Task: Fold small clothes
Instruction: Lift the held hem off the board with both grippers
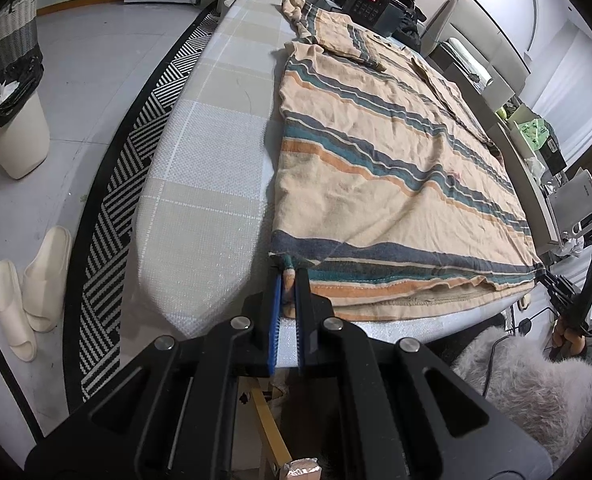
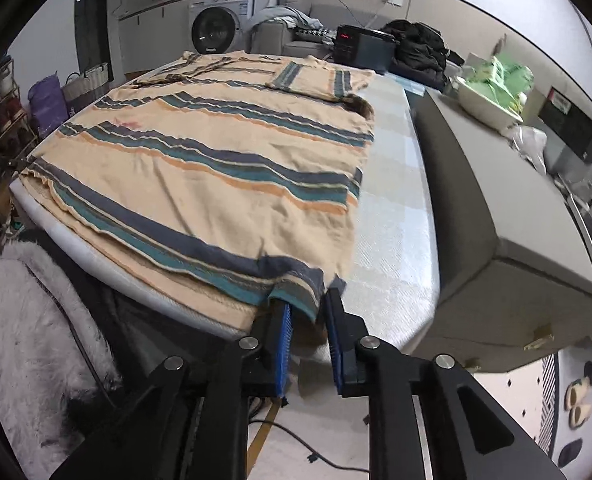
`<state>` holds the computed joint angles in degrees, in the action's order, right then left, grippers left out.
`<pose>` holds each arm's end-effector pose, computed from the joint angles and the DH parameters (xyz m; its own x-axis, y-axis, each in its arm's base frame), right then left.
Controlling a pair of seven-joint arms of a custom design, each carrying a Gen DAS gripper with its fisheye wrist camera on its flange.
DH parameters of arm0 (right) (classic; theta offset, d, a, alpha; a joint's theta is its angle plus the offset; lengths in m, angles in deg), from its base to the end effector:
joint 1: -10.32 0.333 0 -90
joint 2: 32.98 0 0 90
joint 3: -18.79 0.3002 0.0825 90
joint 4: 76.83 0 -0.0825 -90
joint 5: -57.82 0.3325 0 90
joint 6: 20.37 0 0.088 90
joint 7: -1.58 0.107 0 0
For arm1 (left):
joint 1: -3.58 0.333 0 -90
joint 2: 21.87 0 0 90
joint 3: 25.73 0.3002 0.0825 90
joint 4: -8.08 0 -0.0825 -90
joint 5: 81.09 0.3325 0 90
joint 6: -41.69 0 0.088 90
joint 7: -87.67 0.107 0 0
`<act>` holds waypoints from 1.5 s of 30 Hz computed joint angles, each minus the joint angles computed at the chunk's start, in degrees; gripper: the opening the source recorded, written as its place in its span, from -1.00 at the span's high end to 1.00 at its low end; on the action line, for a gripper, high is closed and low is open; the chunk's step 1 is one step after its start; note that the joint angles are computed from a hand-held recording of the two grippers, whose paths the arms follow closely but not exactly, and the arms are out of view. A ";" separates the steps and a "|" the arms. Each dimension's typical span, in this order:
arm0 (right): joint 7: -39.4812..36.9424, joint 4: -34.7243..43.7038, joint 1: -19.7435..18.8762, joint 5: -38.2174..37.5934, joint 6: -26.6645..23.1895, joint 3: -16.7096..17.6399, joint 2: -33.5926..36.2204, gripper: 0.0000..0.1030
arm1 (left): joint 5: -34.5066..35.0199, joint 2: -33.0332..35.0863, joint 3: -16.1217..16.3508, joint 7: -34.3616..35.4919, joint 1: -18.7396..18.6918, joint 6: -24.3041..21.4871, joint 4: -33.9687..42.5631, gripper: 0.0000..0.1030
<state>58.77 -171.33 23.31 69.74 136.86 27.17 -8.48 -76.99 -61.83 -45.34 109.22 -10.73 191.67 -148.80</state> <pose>0.6277 0.2196 0.4545 0.6432 -0.7564 0.1192 -0.5416 -0.5594 -0.6275 0.2793 -0.1987 0.4835 0.4254 -0.8315 0.3573 -0.7098 -0.5515 -0.4382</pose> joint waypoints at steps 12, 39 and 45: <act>-11.11 -1.87 -6.31 11.31 5.19 6.41 -0.79 0.93 | -0.25 -0.06 0.05 -0.57 0.05 0.54 -0.27 0.96; 11.07 5.55 3.10 5.66 -6.79 -4.68 2.13 0.38 | -0.57 1.52 -2.12 -3.66 2.58 2.83 1.05 0.26; 9.54 2.56 -0.01 4.11 -4.34 -0.68 0.89 0.88 | 4.71 6.99 -2.29 1.82 0.24 -7.70 8.74 0.75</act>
